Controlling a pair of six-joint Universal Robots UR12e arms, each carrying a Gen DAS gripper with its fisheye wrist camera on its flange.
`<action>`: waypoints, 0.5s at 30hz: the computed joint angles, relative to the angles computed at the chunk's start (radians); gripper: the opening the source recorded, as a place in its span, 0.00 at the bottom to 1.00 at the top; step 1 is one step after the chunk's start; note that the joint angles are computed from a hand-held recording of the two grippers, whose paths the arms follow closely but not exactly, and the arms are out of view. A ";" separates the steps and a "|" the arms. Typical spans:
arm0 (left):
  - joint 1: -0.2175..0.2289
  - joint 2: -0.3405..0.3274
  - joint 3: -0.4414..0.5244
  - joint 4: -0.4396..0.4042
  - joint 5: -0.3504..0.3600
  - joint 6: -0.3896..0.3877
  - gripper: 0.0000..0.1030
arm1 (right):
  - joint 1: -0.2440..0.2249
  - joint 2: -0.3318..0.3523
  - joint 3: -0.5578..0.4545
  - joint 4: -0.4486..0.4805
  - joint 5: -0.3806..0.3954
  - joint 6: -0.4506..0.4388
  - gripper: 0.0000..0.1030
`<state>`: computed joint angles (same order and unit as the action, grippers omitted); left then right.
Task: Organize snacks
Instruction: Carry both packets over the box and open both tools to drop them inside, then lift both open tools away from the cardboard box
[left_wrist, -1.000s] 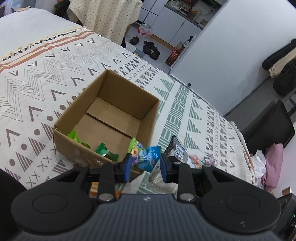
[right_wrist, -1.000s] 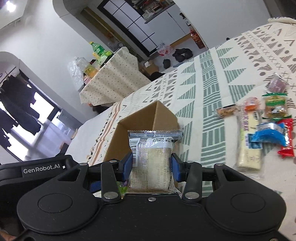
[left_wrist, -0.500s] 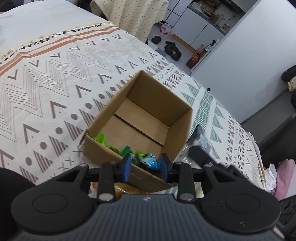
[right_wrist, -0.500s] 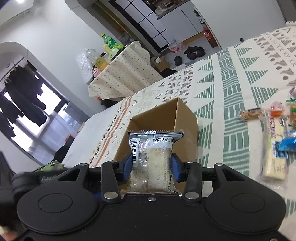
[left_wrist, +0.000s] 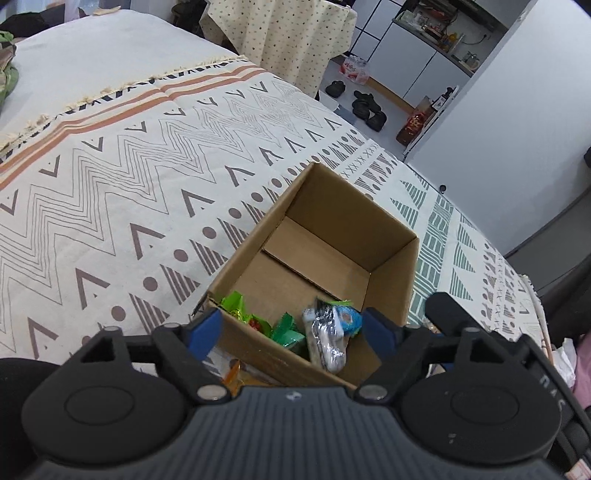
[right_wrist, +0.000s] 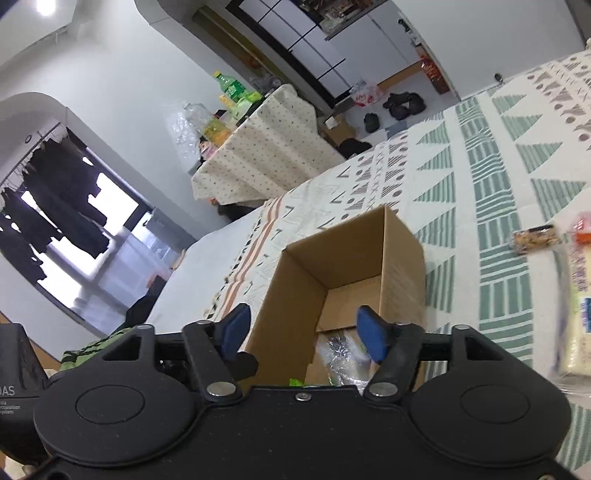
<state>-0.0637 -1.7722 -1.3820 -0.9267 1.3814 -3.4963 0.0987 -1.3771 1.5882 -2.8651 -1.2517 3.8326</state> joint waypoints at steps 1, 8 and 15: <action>-0.002 0.000 -0.001 0.000 0.003 0.004 0.82 | -0.001 -0.003 0.000 0.008 -0.007 0.004 0.63; -0.014 0.005 -0.002 -0.022 0.017 0.030 0.90 | -0.004 -0.053 0.028 0.086 -0.076 -0.003 0.71; -0.035 0.026 -0.012 -0.019 0.041 0.070 0.93 | -0.010 -0.094 0.051 0.122 -0.112 -0.010 0.81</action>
